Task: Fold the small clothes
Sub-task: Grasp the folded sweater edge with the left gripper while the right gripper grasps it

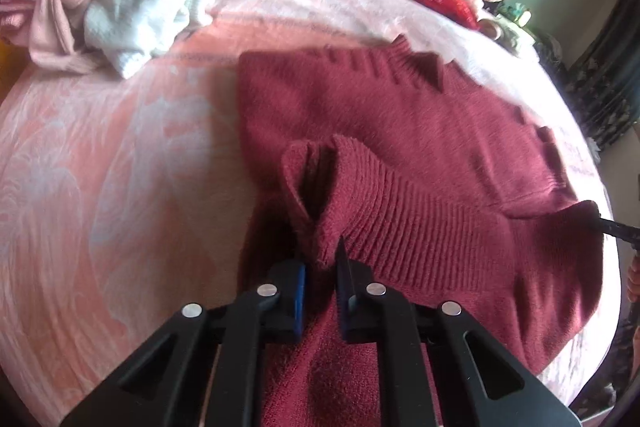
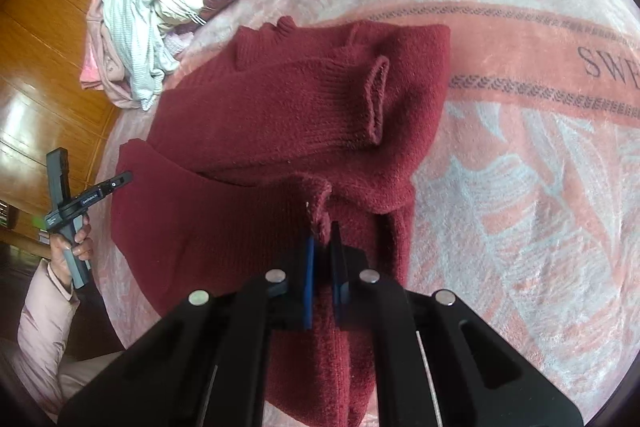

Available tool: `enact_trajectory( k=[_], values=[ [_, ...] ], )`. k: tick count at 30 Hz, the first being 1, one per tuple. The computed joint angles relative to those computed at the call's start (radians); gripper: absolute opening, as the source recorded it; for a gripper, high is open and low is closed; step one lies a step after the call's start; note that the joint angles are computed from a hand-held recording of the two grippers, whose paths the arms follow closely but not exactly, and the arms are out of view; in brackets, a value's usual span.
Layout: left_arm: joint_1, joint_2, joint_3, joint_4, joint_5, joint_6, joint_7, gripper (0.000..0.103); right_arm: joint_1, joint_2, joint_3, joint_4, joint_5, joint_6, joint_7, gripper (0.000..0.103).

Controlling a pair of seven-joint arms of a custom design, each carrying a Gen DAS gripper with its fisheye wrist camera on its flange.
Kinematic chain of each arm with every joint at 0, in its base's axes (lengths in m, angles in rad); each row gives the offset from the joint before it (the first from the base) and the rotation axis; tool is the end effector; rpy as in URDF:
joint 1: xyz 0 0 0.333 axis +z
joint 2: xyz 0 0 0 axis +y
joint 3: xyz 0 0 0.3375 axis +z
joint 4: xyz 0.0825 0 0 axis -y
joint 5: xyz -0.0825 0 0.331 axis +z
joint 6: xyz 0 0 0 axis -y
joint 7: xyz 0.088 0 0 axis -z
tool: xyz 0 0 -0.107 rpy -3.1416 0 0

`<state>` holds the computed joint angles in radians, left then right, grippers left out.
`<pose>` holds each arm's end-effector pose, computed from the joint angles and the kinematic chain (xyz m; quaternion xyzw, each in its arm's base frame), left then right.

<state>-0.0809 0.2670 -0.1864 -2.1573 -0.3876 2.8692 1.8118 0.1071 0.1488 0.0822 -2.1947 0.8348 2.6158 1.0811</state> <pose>0.5573 -0.1244 0.3816 -0.6362 0.7321 -0.2337 0.0678 0.5284 0.0830 0.3979 -0.6772 0.6793 0.0525 0.2777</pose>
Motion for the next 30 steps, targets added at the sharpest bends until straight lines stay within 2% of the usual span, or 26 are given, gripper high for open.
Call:
enact_trajectory(
  k=[1, 2, 5, 6, 7, 8, 9, 12, 13, 14, 15, 16, 19, 20, 22, 25, 28, 30],
  values=[
    [0.014, -0.006, -0.016, -0.006, -0.025, 0.013, 0.026, 0.012, 0.0, -0.001, 0.001, 0.0, 0.005, 0.001, -0.001, 0.005],
    [0.005, -0.006, -0.005, -0.008, -0.012, 0.018, 0.016, 0.012, 0.004, 0.003, -0.001, -0.001, -0.015, 0.005, 0.014, 0.006],
    [-0.049, 0.023, 0.063, 0.007, 0.091, -0.005, -0.087, 0.015, 0.015, 0.033, -0.008, 0.001, -0.105, -0.001, 0.092, 0.006],
    [-0.072, 0.032, 0.089, 0.01, 0.138, -0.009, -0.132, 0.021, 0.017, 0.047, -0.007, 0.004, -0.132, -0.001, 0.116, 0.01],
    [-0.09, 0.04, 0.11, 0.01, 0.181, -0.007, -0.171, 0.032, 0.015, 0.053, -0.005, 0.005, -0.152, -0.002, 0.131, 0.011],
    [-0.119, 0.044, 0.143, 0.007, 0.241, 0.001, -0.222, 0.035, 0.016, 0.062, -0.006, 0.005, -0.182, 0.001, 0.16, 0.017],
    [-0.124, 0.048, 0.149, 0.007, 0.27, 0.007, -0.243, 0.038, 0.01, 0.065, -0.001, 0.003, -0.188, 0.002, 0.173, 0.024],
    [-0.103, 0.056, 0.126, 0.017, 0.291, -0.002, -0.255, 0.041, -0.003, 0.079, 0.015, 0.009, -0.195, 0.001, 0.185, 0.028],
    [-0.093, 0.058, 0.115, 0.019, 0.286, -0.003, -0.254, 0.038, -0.007, 0.08, 0.021, 0.009, -0.195, 0.001, 0.184, 0.027],
    [-0.084, 0.059, 0.104, 0.02, 0.278, -0.003, -0.252, 0.034, -0.01, 0.078, 0.025, 0.007, -0.195, 0.008, 0.181, 0.013],
    [-0.063, 0.06, 0.08, 0.021, 0.254, -0.005, -0.23, 0.02, -0.019, 0.074, 0.032, 0.008, -0.18, 0.005, 0.162, 0.006],
    [-0.046, 0.059, 0.06, 0.024, 0.231, -0.013, -0.211, 0.012, -0.021, 0.065, 0.036, 0.005, -0.171, 0.005, 0.154, 0.006],
    [-0.04, 0.028, 0.044, 0.004, 0.204, 0.01, -0.193, 0.011, -0.034, 0.02, 0.047, -0.004, -0.098, 0.001, 0.064, 0.006],
    [-0.022, 0.014, 0.024, -0.004, 0.172, 0.017, -0.169, 0.01, -0.034, -0.001, 0.045, -0.008, -0.068, -0.003, 0.035, 0.006],
    [0.038, -0.024, -0.048, -0.021, 0.049, 0.034, -0.069, 0.01, -0.028, -0.044, 0.036, -0.017, 0.001, -0.012, -0.047, 0.006],
    [0.052, -0.064, -0.067, -0.032, -0.06, 0.077, 0.001, 0.01, 0.0, -0.086, 0.004, -0.02, 0.039, 0.003, -0.081, 0.005],
    [0.031, -0.066, -0.044, -0.006, -0.098, 0.121, -0.008, 0.01, 0.014, -0.089, -0.025, 0.017, 0.069, 0.031, -0.078, 0.005],
    [0.018, -0.041, -0.029, 0.043, -0.094, 0.134, -0.03, 0.01, 0.016, -0.054, -0.036, 0.08, 0.041, 0.039, -0.047, 0.005]
  ],
)
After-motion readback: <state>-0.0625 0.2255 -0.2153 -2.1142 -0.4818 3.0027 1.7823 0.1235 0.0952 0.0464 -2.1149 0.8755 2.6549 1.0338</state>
